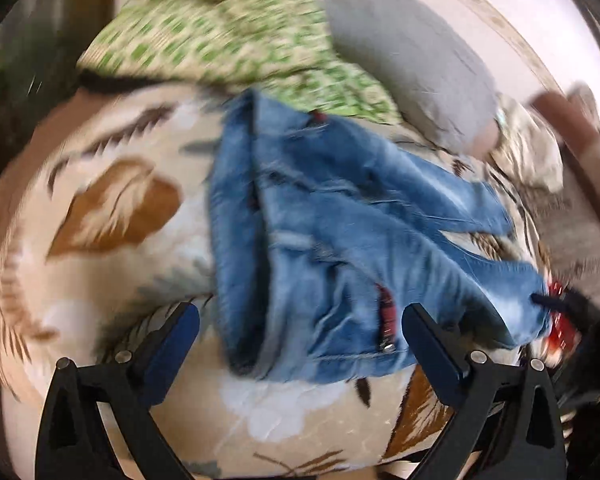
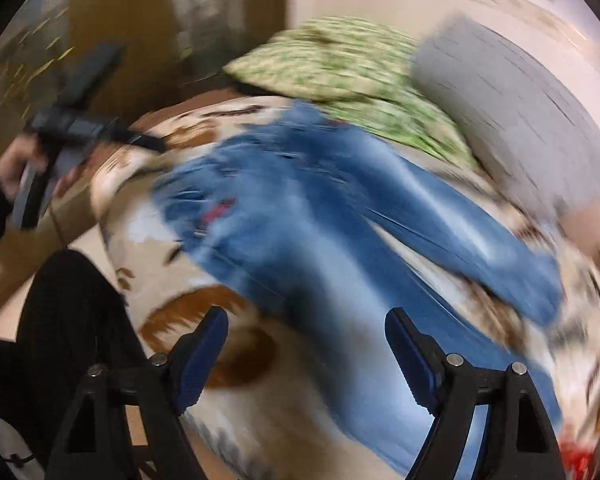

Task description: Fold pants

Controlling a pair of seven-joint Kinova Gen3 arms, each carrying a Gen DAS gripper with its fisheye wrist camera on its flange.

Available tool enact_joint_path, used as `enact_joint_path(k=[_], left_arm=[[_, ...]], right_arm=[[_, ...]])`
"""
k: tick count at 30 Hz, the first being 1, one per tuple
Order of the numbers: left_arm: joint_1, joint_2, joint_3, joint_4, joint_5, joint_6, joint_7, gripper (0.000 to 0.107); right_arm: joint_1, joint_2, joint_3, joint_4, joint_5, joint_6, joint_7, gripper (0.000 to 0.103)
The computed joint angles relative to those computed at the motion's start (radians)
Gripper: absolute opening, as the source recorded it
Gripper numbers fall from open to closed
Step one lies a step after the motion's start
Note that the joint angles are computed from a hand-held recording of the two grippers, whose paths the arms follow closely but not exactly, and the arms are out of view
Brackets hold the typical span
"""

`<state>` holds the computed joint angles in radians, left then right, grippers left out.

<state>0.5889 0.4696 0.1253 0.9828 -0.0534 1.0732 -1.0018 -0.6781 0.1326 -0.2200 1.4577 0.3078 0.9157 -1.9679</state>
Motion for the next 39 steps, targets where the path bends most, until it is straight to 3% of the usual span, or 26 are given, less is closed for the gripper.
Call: enact_joint_path(k=[5,11,18,19,21,22,23,24,26,30,39], left_arm=[[-0.038,-0.039,0.022,0.134,0.069,-0.074,0.012,0.101],[-0.079,-0.028,0.051,0.232,0.167,-0.183,0.014,0.101],[-0.064,-0.006,0.029,0.225,0.171,-0.25,0.12,0.101],[-0.061,-0.001,0.027,0.215,0.164,-0.245,0.136,0.097],[-0.029,0.011,-0.005,0.173,0.117,-0.196,0.17,0.067],[-0.032,0.013,-0.002,0.167,0.11,-0.18,0.164,0.038],[-0.053,0.015,0.019,0.167,0.12,-0.18,0.15,0.032],[-0.073,0.012,0.034,0.183,0.143,-0.196,0.127,0.03],[-0.094,0.007,0.049,0.199,0.166,-0.209,0.093,0.022],[-0.147,-0.042,0.073,0.263,0.233,-0.269,0.017,0.019],[-0.184,-0.108,0.048,0.271,0.214,-0.19,-0.04,0.018]], right_arm=[[-0.08,0.157,-0.002,-0.149,0.034,0.038,0.096,0.083],[-0.115,0.266,0.044,-0.252,-0.002,0.076,0.207,0.083],[-0.145,0.347,0.1,-0.29,0.004,0.089,0.209,0.083],[-0.136,0.347,0.101,-0.286,-0.008,0.07,0.202,0.083],[-0.126,0.36,0.105,-0.312,-0.031,0.081,0.19,0.077],[-0.107,0.37,0.097,-0.335,-0.065,0.094,0.195,0.057],[-0.086,0.379,0.085,-0.352,-0.098,0.096,0.202,0.047],[-0.078,0.382,0.082,-0.36,-0.115,0.094,0.191,0.039],[-0.102,0.388,0.103,-0.371,-0.101,0.101,0.189,0.035],[-0.12,0.376,0.104,-0.36,-0.094,0.093,0.186,0.023],[-0.205,0.363,0.094,-0.378,-0.069,0.055,0.144,0.02]])
